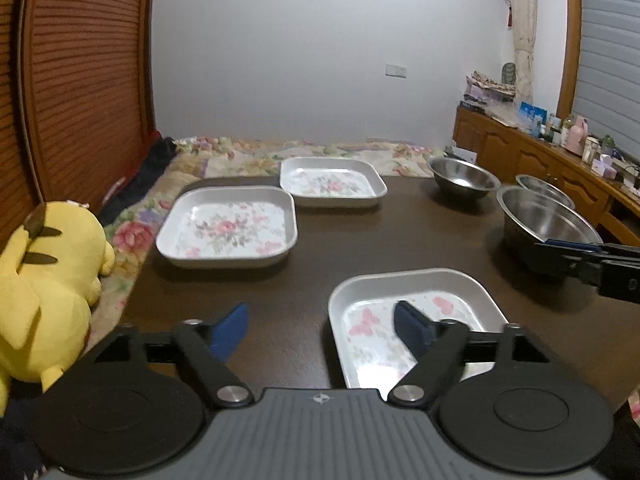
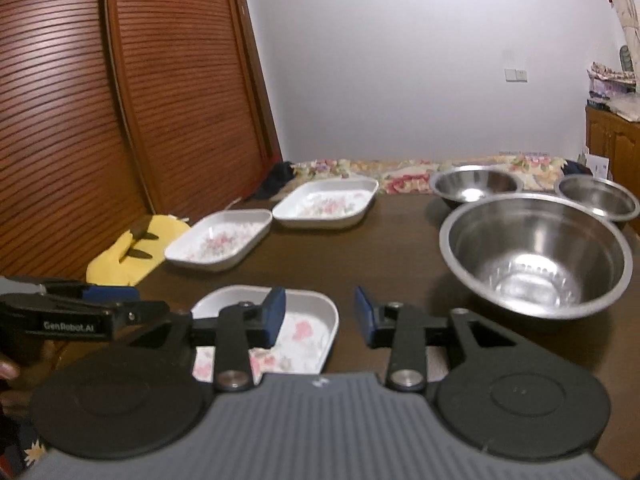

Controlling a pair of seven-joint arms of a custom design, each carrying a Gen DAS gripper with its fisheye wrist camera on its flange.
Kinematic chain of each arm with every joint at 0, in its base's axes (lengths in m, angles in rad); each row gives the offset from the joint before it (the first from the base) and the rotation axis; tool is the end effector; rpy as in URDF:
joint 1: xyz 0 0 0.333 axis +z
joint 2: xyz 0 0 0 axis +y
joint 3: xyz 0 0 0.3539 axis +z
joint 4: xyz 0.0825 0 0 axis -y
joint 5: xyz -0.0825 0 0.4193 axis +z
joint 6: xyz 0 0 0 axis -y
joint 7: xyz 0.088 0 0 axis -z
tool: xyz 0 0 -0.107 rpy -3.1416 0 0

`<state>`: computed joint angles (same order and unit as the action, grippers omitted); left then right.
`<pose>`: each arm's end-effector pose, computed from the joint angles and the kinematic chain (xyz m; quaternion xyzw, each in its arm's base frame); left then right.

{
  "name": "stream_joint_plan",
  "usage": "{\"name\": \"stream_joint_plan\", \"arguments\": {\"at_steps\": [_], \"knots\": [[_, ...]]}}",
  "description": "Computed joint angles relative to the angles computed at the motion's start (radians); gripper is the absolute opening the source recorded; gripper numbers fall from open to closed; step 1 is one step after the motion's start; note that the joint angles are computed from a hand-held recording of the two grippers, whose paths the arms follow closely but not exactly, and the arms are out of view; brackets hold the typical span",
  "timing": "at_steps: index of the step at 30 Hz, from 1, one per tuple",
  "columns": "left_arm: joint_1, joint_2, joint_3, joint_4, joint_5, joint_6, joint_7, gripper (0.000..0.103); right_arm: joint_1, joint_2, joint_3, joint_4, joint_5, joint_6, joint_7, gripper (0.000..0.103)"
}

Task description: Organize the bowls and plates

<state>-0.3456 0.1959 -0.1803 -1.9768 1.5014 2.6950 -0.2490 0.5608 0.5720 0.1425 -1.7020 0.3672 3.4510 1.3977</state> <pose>0.5518 -0.3523 0.4235 -0.6370 0.6068 -0.3468 0.3253 0.6218 0.4419 0.4120 -0.6934 0.4694 -0.2032 0.5075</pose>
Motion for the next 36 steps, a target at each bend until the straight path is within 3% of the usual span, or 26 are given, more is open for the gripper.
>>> {"name": "stream_joint_plan", "arguments": {"at_steps": [6, 14, 24, 36], "knots": [[0.004, 0.003, 0.004, 0.010, -0.028, 0.002, 0.039, 0.102, -0.005, 0.001, 0.004, 0.018, -0.011, 0.003, -0.002, 0.045], [0.018, 0.021, 0.016, 0.022, -0.070, 0.059, 0.058, 0.103, -0.009, 0.010, 0.013, 0.042, -0.029, -0.005, -0.011, 0.046], [0.017, 0.025, 0.033, 0.036, -0.153, 0.045, 0.126, 0.103, -0.017, 0.033, 0.029, 0.089, -0.051, -0.047, -0.015, 0.046], [0.025, 0.024, 0.042, 0.048, -0.229, 0.038, 0.201, 0.103, 0.001, 0.075, 0.007, 0.184, -0.050, -0.136, -0.003, 0.046]]}}
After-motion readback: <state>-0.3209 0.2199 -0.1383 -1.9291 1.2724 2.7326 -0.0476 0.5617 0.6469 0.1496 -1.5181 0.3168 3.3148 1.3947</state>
